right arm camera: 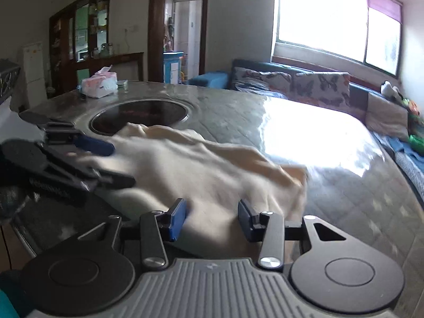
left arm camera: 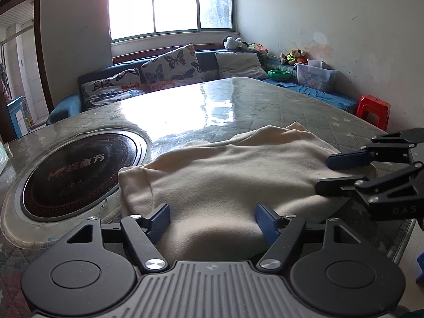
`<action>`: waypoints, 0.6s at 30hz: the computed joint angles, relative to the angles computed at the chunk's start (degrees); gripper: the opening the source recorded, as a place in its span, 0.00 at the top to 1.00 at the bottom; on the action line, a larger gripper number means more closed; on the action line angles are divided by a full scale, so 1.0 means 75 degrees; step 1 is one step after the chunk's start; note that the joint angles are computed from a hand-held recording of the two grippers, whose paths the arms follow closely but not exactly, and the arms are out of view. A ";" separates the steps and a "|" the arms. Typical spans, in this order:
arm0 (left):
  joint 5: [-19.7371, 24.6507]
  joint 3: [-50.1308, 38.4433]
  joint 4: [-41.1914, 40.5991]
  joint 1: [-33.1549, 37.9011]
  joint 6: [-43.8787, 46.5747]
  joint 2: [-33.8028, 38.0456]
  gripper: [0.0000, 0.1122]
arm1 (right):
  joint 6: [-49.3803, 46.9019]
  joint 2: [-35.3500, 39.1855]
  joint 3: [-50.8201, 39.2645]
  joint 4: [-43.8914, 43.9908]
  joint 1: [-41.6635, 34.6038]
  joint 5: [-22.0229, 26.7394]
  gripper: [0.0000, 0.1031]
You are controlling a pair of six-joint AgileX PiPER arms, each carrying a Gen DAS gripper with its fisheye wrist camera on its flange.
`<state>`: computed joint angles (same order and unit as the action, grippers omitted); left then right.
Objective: Fold clothes
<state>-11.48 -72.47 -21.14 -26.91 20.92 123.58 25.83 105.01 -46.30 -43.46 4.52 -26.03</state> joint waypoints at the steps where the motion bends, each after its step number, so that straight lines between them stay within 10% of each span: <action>1: 0.0001 0.0008 -0.0040 -0.0002 0.0031 -0.0006 0.33 | -0.0090 0.0014 0.0068 0.0044 -0.0074 -0.0093 0.58; 8: -0.0022 0.0061 -0.0291 -0.0008 0.0271 -0.0044 0.30 | -0.0155 -0.0191 0.0218 0.0243 -0.0248 0.0065 0.60; 18: 0.0013 -0.0186 -0.2542 0.0145 0.2338 -0.0237 0.30 | 0.3144 0.0151 -0.1260 -0.2782 -0.0387 0.0792 0.67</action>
